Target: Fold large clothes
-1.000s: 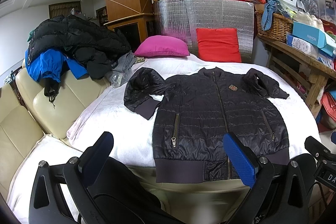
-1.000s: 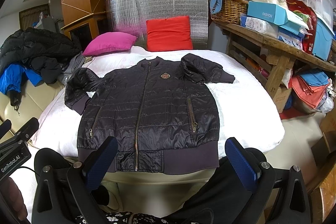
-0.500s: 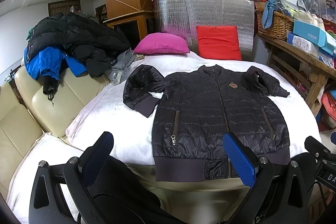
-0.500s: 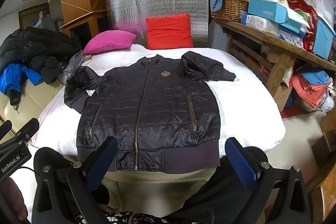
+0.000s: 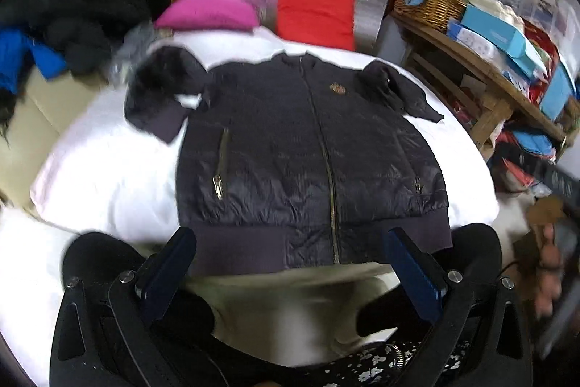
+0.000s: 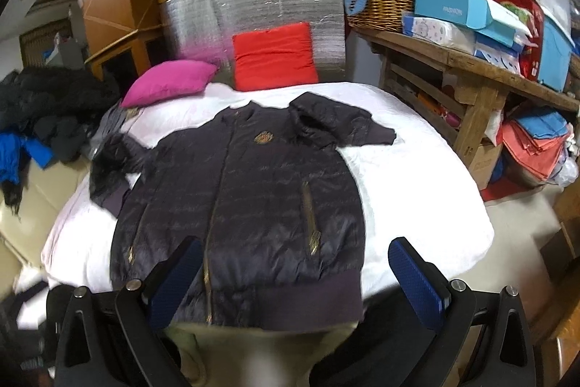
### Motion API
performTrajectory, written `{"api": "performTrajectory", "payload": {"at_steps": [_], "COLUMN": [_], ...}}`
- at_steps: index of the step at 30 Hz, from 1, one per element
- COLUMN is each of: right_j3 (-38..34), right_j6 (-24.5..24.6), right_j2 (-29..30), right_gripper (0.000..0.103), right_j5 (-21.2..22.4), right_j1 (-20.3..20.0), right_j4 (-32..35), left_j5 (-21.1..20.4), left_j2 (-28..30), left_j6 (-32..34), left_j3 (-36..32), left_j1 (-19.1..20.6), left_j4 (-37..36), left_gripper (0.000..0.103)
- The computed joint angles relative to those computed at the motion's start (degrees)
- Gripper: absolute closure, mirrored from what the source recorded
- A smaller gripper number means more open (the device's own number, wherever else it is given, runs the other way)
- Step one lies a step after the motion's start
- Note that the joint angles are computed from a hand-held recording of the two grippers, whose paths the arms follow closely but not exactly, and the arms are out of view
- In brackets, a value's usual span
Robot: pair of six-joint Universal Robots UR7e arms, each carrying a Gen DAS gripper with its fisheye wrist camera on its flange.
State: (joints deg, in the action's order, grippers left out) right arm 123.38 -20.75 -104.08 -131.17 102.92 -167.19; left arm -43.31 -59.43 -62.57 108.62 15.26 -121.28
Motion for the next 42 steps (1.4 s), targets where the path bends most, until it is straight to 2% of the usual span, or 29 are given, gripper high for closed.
{"api": "performTrajectory", "payload": {"at_steps": [2, 4, 6, 8, 10, 14, 16, 18, 20, 21, 24, 26, 28, 30, 31, 33, 36, 39, 42], "right_j3": [-2.8, -5.7, -9.2, -12.1, -15.2, -21.3, -24.4, -28.1, -31.5, -33.0, -39.0, -42.9, -45.7, -48.0, -48.9, -51.9, -56.3, -58.7, -61.7], "right_j6": [-0.2, 0.3, 1.3, 1.9, 2.3, 4.5, 6.3, 9.1, 11.8, 13.5, 22.0, 29.5, 36.3, 42.5, 43.8, 45.3, 45.4, 46.4, 48.3], "right_j2": [1.5, 3.0, 5.1, 7.5, 10.2, 15.6, 18.0, 20.4, 22.8, 23.9, 28.0, 31.2, 33.7, 36.0, 36.8, 39.0, 41.7, 43.4, 45.2], "right_gripper": [0.000, 0.000, 0.000, 0.000, 0.000, 0.000, 0.000, 0.000, 0.000, 0.000, 0.000, 0.000, 0.000, 0.000, 0.000, 0.000, 0.000, 0.000, 0.000], "right_j5": [2.1, 4.5, 7.4, 9.2, 11.4, 16.8, 19.8, 25.0, 30.6, 32.3, 42.9, 48.5, 49.9, 50.3, 50.6, 49.6, 46.8, 43.8, 43.6], "right_j1": [-2.7, -5.5, -8.4, -10.3, -12.1, -15.2, -16.4, -18.2, -20.1, -20.8, -25.0, -28.2, -30.4, -32.4, -32.9, -33.5, -33.3, -33.2, -33.9], "right_j4": [0.1, 0.6, 1.5, 1.5, 2.1, 4.2, 6.1, 8.9, 10.8, 11.7, 16.0, 17.7, 18.4, 18.0, 17.6, 17.9, 19.4, 20.7, 21.3], "left_j5": [-0.4, -1.0, -0.2, 1.5, 2.3, 0.7, 2.0, 5.1, 11.6, 16.2, 23.1, 24.8, 26.2, 26.9, 26.2, 24.5, 24.2, 24.5, 24.7], "left_j2": [-0.7, -2.2, -2.7, -2.1, 0.5, 3.8, 6.3, 8.4, 11.1, 13.4, 19.3, 22.7, 27.5, 30.4, 31.9, 33.9, 35.8, 37.0, 38.1], "left_j6": [-1.1, -1.2, -2.0, -4.6, -5.8, 1.1, 5.3, 8.3, 13.2, 16.7, 25.1, 29.3, 35.9, 38.8, 39.9, 41.1, 43.9, 43.7, 46.3], "left_j3": [1.2, 3.7, 4.9, 3.5, -0.4, -4.3, -7.8, -10.6, -13.6, -16.5, -24.2, -29.1, -35.7, -39.4, -41.8, -44.0, -44.4, -45.9, -47.1], "left_j1": [0.5, 1.3, 1.7, 1.8, 2.3, 4.4, 6.0, 7.5, 9.2, 10.9, 15.5, 17.9, 20.6, 21.8, 22.7, 23.6, 24.3, 24.9, 25.0], "left_j4": [-1.7, -7.6, -10.4, -6.5, 1.0, 1.9, 4.4, 5.4, 4.5, 3.3, -1.4, -4.5, -11.4, -14.6, -15.7, -18.7, -21.8, -18.5, -20.7], "left_gripper": [0.000, 0.000, 0.000, 0.000, 0.000, 0.000, 0.000, 0.000, 0.000, 0.000, 0.000, 0.000, 0.000, 0.000, 0.000, 0.000, 0.000, 0.000, 0.000]}}
